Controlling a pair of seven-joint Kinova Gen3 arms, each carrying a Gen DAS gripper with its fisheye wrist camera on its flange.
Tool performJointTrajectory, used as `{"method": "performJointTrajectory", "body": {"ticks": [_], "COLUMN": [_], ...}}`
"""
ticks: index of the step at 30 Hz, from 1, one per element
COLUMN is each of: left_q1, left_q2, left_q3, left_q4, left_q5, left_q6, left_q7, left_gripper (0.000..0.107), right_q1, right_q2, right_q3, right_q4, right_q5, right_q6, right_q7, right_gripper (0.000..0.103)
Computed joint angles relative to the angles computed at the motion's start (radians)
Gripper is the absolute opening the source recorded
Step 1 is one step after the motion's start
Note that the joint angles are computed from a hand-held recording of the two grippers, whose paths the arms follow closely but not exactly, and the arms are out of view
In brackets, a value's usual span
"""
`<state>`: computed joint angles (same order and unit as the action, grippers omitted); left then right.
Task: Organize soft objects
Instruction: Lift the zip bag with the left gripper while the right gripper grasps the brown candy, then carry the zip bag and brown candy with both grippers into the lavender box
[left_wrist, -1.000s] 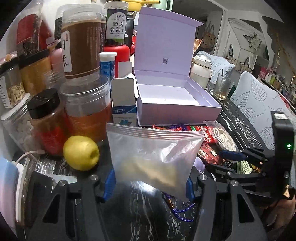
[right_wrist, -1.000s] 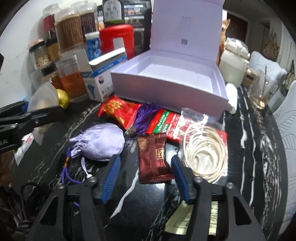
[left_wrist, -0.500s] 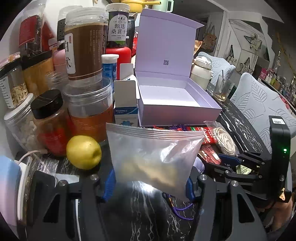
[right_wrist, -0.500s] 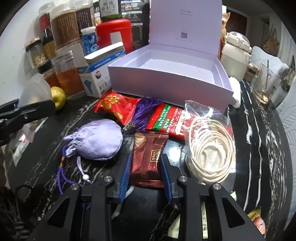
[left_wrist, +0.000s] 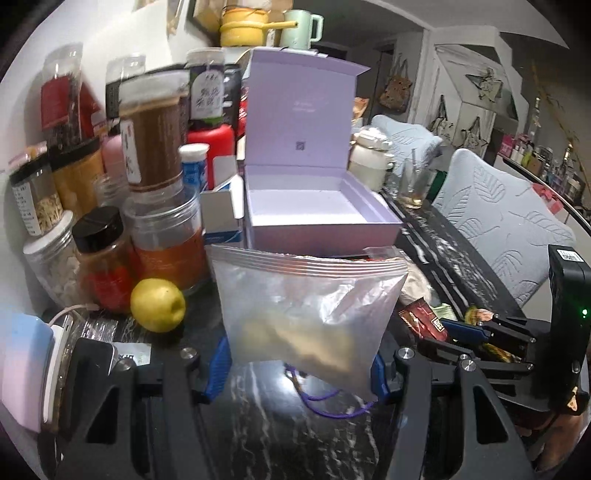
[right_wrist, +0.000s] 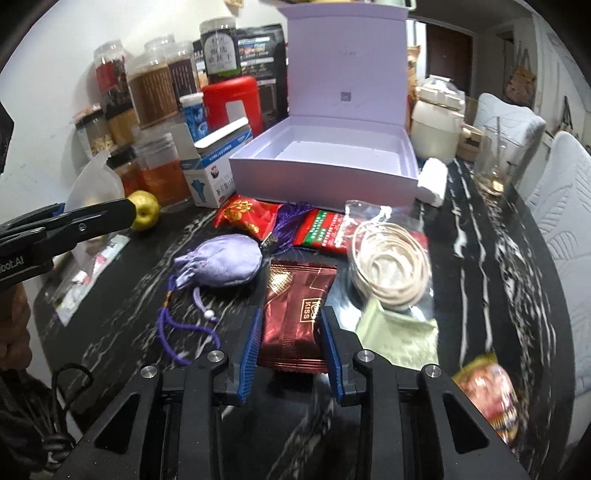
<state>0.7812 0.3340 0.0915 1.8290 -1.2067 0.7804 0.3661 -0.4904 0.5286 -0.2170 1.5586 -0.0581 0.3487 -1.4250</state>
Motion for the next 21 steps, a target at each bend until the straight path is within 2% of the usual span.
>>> {"method": "performJointTrajectory", "body": {"ticks": [6, 12, 16, 21], "left_q1": [0.054, 0.089, 0.092, 0.093], "left_q2": [0.0, -0.001, -0.003, -0.005], "left_q3": [0.022, 0.039, 0.041, 0.034], "left_q4": [-0.041, -0.09, -0.124, -0.168], "left_q5": [-0.015, -0.04, -0.048, -0.07], "left_q6": [0.07, 0.127, 0.143, 0.163], "left_q7": [-0.012, -0.029, -0.066, -0.105], "left_gripper": [0.059, 0.059, 0.059, 0.059], "right_q1": [0.052, 0.14, 0.232, 0.284], "right_q2": [-0.108, -0.197, -0.236, -0.254], "right_q3": [-0.047, -0.126, -0.213, -0.257], "right_q4": [0.14, 0.222, 0.246, 0.224], "right_q5": [-0.033, -0.073, -0.117, -0.149], "right_q6": [-0.097, -0.16, -0.199, -0.207], "right_q7": [0.016, 0.074, 0.134, 0.186], "right_gripper": [0.032, 0.032, 0.032, 0.032]}}
